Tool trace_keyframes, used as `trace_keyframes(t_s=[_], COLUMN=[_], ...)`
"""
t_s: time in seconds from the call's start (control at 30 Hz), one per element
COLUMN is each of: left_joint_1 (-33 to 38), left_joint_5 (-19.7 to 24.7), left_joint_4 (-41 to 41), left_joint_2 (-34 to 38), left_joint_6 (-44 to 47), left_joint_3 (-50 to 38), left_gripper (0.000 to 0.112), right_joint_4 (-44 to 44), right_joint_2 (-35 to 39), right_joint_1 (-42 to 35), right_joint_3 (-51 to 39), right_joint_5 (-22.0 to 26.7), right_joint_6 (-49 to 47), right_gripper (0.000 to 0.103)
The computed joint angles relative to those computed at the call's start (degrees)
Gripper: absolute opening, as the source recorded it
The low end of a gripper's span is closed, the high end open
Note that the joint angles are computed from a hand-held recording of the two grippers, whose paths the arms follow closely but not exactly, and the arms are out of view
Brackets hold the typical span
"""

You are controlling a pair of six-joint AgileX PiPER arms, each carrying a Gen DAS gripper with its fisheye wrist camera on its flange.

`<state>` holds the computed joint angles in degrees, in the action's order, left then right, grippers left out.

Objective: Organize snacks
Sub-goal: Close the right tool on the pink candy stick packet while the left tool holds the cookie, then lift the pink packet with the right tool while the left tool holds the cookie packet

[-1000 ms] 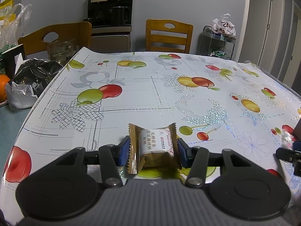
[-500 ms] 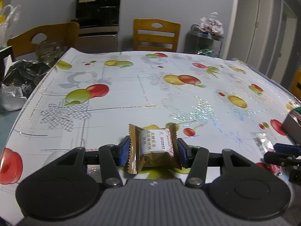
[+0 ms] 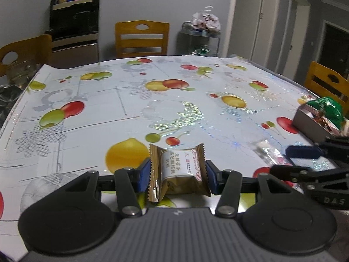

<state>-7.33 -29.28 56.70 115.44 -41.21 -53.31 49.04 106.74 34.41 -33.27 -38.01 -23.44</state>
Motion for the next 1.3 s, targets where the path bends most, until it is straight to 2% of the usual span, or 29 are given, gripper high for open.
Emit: trace_keyframes(t_s=[0.13, 0.3, 0.4, 0.5, 0.83, 0.93, 1.07, 1.17, 1.23, 1.3], left_joint_1=[-0.04, 0.04, 0.01, 0.1, 0.21, -1.07, -4.81, -8.39, -11.75, -14.2], left_joint_5=[-0.23, -0.3, -0.5, -0.85, -1.11, 0.12, 1.5, 1.57, 0.36, -1.08], left_joint_4=[1.13, 1.36, 1.92, 2.43, 2.96, -4.54, -20.44, -32.35, -41.13, -44.52], left_joint_2=[-0.03, -0.04, -0.22, -0.25, -0.37, -1.7, -4.07, -5.69, -6.69, -7.53], left_joint_6=[-0.39, -0.46, -0.09, -0.01, -0.26, 6.86, 22.79, 33.25, 41.55, 45.05], left_joint_3=[-0.04, -0.03, 0.21, 0.32, 0.5, 2.93, 7.49, 10.61, 13.1, 15.23], left_gripper=[0.049, 0.049, 0.049, 0.049, 0.048, 0.048, 0.048, 0.047, 0.047, 0.047], right_joint_4=[0.25, 1.41, 3.5, 0.76, 1.05, 1.86, 4.42, 2.91, 1.73, -1.35], right_joint_2=[0.75, 1.03, 1.09, -1.14, -14.16, -19.35, -25.81, -31.25, -34.26, -36.71], right_joint_1=[-0.76, 0.25, 1.34, 0.72, 4.58, 6.37, 9.17, 7.61, 6.14, 3.44], right_joint_3=[-1.51, -1.76, -1.8, 0.0, 11.55, 16.3, 21.97, 25.45, 27.43, 29.1], right_joint_5=[1.15, 0.31, -0.65, -0.01, -1.51, -1.65, -2.91, -1.42, -0.88, 0.4], right_joint_6=[-1.18, -3.78, -6.21, -2.07, -1.29, -2.07, -4.06, -3.58, -3.4, -2.15], right_gripper=[0.055, 0.028, 0.018, 0.017, 0.017, 0.017, 0.017, 0.016, 0.012, 0.01])
